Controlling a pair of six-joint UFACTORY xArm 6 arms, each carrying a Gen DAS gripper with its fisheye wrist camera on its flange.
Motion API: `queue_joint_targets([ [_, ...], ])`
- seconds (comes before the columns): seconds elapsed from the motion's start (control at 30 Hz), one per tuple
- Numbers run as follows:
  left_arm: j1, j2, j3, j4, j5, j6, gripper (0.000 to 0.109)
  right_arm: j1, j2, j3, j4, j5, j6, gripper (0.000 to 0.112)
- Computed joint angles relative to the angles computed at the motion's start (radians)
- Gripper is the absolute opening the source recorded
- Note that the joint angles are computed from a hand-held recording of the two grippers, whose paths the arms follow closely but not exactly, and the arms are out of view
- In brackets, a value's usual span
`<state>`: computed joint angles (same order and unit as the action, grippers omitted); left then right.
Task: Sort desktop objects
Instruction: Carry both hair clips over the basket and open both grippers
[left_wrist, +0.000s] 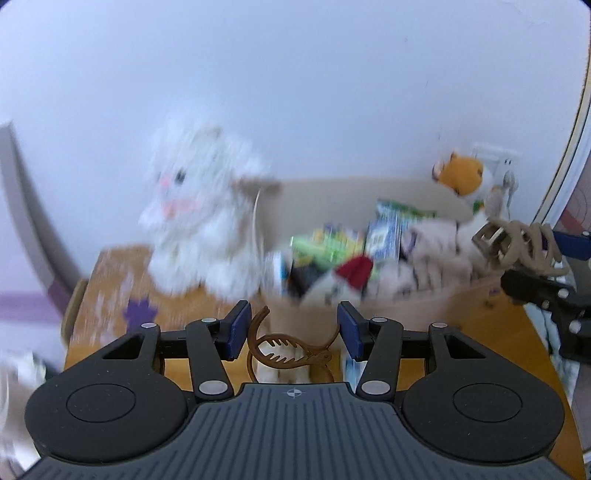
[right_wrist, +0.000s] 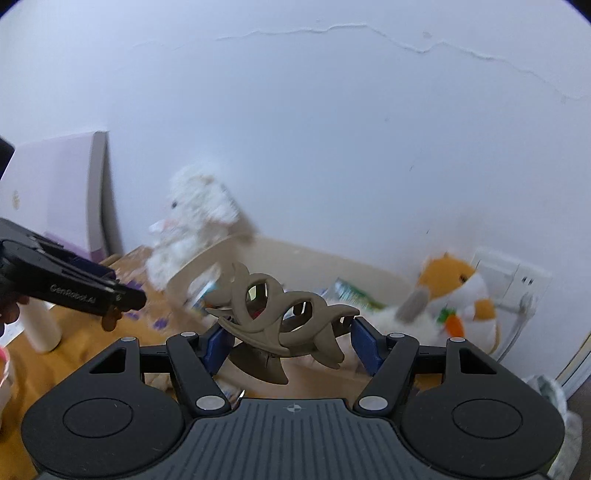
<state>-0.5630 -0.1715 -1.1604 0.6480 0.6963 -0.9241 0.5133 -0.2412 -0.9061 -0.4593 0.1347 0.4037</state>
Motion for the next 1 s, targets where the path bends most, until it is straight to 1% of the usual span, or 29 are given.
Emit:
queue_joint_targets([
  [0.07,0.019,0.054,-0.067,-0.002,-0.027,0.050,0.053,-0.014,0.047,-0.065,-0.116,0.011,0.099,0.067],
  [0.17,0.041,0.131,-0.155,-0.017,-0.055,0.115,0.053,-0.031,0.118,-0.162,-0.243,0.043,0.222,0.067],
  [0.23,0.052,0.189,-0.218,-0.035,-0.057,0.155,0.053,-0.035,0.161,-0.219,-0.281,0.072,0.273,0.067],
  [0.37,0.058,0.293,-0.322,-0.052,-0.023,0.229,0.053,-0.030,0.245,-0.323,-0.318,0.142,0.312,0.067],
  [0.57,0.076,0.398,-0.385,-0.119,-0.019,0.317,0.053,-0.006,0.358,-0.436,-0.309,0.253,0.264,0.067],
  [0.67,0.072,0.424,-0.388,-0.097,-0.024,0.336,0.053,0.013,0.398,-0.469,-0.252,0.302,0.196,0.067],
  [0.73,0.069,0.433,-0.388,-0.090,-0.027,0.351,0.054,0.026,0.417,-0.485,-0.248,0.327,0.159,0.067],
  [0.8,0.070,0.429,-0.378,-0.088,-0.034,0.349,0.068,0.034,0.419,-0.473,-0.267,0.331,0.151,0.067],
  [0.83,0.069,0.423,-0.370,-0.061,-0.037,0.327,0.076,0.036,0.420,-0.473,-0.270,0.335,0.149,0.067],
  [0.87,0.067,0.417,-0.362,-0.030,-0.034,0.309,0.080,0.038,0.420,-0.472,-0.263,0.342,0.141,0.068],
  [0.9,0.068,0.413,-0.354,-0.021,-0.038,0.311,0.082,0.038,0.418,-0.470,-0.255,0.346,0.133,0.073],
  [0.97,0.071,0.403,-0.347,-0.053,-0.032,0.348,0.082,0.033,0.400,-0.449,-0.225,0.332,0.098,0.075],
  [1.0,0.074,0.396,-0.340,-0.063,-0.033,0.362,0.082,0.034,0.402,-0.453,-0.235,0.331,0.098,0.077],
])
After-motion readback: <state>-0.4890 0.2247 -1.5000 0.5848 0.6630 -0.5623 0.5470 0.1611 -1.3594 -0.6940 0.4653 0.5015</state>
